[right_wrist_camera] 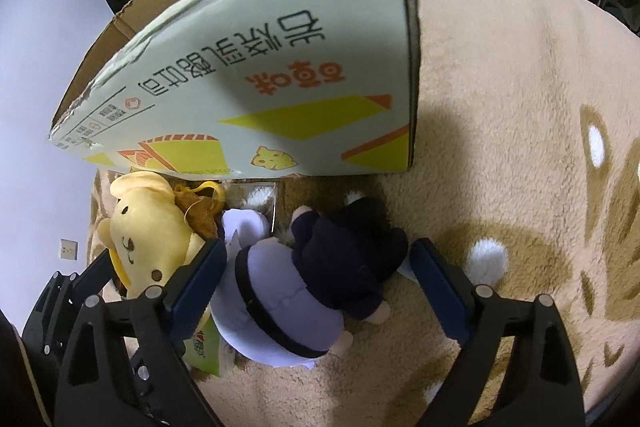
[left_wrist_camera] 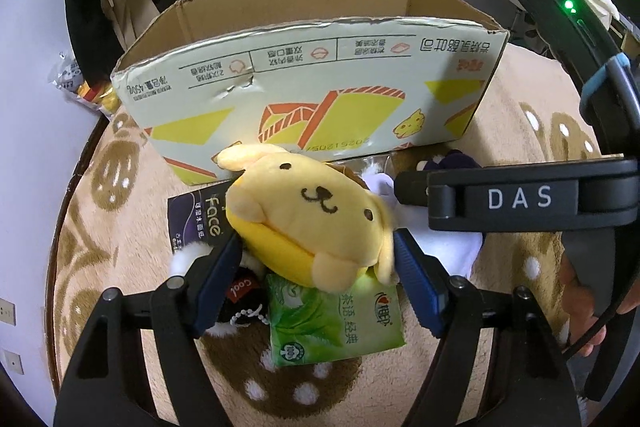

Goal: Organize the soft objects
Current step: 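Close left tool on yellow dog plush while right tool grips purple-haired doll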

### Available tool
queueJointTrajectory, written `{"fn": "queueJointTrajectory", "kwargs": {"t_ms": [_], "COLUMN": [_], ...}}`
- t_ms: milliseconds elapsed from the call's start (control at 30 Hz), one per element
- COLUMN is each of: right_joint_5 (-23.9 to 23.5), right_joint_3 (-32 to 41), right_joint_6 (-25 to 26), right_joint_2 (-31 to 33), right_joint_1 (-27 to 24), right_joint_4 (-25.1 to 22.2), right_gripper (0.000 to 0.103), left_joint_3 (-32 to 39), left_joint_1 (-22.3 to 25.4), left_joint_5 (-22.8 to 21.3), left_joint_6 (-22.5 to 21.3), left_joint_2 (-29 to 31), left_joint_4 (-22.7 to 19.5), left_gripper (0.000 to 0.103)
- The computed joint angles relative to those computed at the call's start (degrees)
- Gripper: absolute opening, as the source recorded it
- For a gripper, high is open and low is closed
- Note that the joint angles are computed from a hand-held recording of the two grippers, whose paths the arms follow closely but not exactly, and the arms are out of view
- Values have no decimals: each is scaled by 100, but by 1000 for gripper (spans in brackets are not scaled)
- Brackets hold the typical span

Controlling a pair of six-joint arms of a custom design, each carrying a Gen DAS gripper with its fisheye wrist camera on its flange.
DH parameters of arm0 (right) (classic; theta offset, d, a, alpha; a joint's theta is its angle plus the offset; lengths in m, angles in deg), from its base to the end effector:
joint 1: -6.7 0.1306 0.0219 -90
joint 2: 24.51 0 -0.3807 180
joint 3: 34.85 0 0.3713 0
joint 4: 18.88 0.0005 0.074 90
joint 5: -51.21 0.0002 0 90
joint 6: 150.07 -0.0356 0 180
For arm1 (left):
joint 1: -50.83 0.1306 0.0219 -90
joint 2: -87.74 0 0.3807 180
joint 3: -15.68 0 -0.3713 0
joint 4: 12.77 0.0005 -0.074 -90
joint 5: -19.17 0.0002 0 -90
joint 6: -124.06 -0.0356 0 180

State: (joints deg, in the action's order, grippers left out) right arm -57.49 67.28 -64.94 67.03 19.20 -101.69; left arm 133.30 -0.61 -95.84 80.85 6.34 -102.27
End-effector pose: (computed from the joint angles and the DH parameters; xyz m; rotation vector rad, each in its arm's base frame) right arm 0.4173 0.1037 0.4768 -0.2618 2.8270 0.5290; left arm 0.3013 -0.3547 0.5278 0.0064 2.5952 0.0392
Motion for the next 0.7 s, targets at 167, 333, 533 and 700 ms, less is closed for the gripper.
{"fn": "queueJointTrajectory", "kwargs": {"t_ms": [167, 333, 533, 700], "right_joint_5": [16, 96, 98, 81], "right_joint_3": [18, 156, 216, 265], "right_joint_6": [123, 105, 117, 73], "right_joint_2": [-3, 6, -1, 10], "right_joint_1": [-44, -14, -12, -68], "right_joint_4": [-35, -142, -205, -243], "right_gripper": [96, 95, 91, 87], "left_joint_3": [-19, -14, -18, -2], "left_joint_1": [-4, -12, -23, -42], "left_joint_5": [-2, -108, -171, -142], "left_joint_6": [-29, -9, -27, -57], "left_joint_2": [-29, -53, -62, -95], "left_joint_4": [35, 43, 33, 98], "left_gripper": [75, 75, 75, 74]}}
